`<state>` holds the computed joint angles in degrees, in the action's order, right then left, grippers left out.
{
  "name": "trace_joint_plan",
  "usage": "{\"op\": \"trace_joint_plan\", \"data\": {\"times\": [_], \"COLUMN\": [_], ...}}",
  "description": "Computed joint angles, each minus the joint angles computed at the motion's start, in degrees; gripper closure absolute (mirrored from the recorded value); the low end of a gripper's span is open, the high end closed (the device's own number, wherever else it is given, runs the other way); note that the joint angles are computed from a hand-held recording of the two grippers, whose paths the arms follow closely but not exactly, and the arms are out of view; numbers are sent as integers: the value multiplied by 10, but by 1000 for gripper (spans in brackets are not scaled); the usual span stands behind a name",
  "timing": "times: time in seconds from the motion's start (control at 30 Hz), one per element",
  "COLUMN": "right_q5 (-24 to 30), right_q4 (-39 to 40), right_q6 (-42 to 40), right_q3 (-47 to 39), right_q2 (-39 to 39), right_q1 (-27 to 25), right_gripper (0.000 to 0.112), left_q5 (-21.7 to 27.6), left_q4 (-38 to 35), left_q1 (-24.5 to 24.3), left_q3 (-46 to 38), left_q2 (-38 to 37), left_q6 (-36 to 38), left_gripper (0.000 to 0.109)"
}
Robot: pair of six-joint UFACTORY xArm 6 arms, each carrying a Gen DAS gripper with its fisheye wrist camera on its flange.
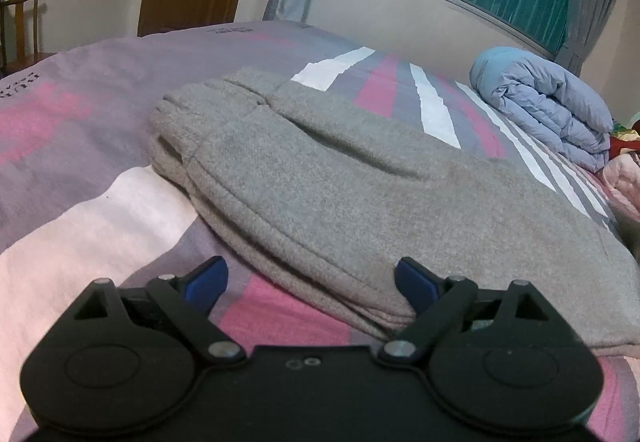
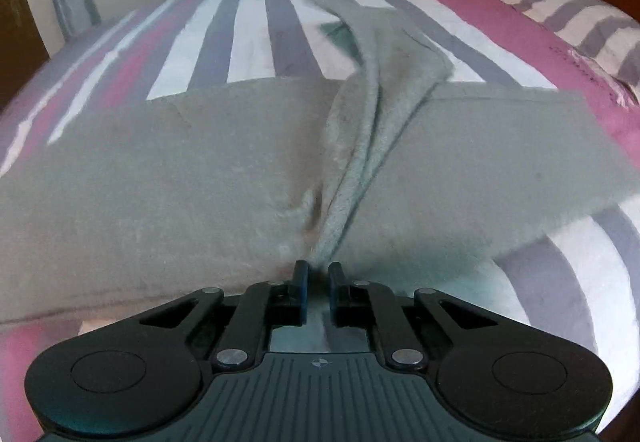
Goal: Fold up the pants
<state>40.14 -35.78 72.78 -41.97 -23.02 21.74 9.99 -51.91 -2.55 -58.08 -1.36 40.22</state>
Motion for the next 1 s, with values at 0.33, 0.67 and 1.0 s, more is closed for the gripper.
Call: {"op": "trace_joint_plan", "data": {"times": [0.33, 0.67, 1.0], "right_q5": [-32, -135, -241], "right_q4": [-83, -6, 91], "right_q6": [-46, -106, -122], "right_q3": [-73, -29, 208], "right_q2": [28, 25, -187], "right_q1": [-58, -149, -207], "right_gripper": [67, 109, 80], "left_q5": [2, 7, 0], "left_q4": [21, 49, 43], "left_q1": [0, 1, -1], "left_q3": [0, -5, -3], "left_q2": [-1, 3, 5], "left_q6": [-23, -45, -38], "left_gripper": [23, 21, 21]}}
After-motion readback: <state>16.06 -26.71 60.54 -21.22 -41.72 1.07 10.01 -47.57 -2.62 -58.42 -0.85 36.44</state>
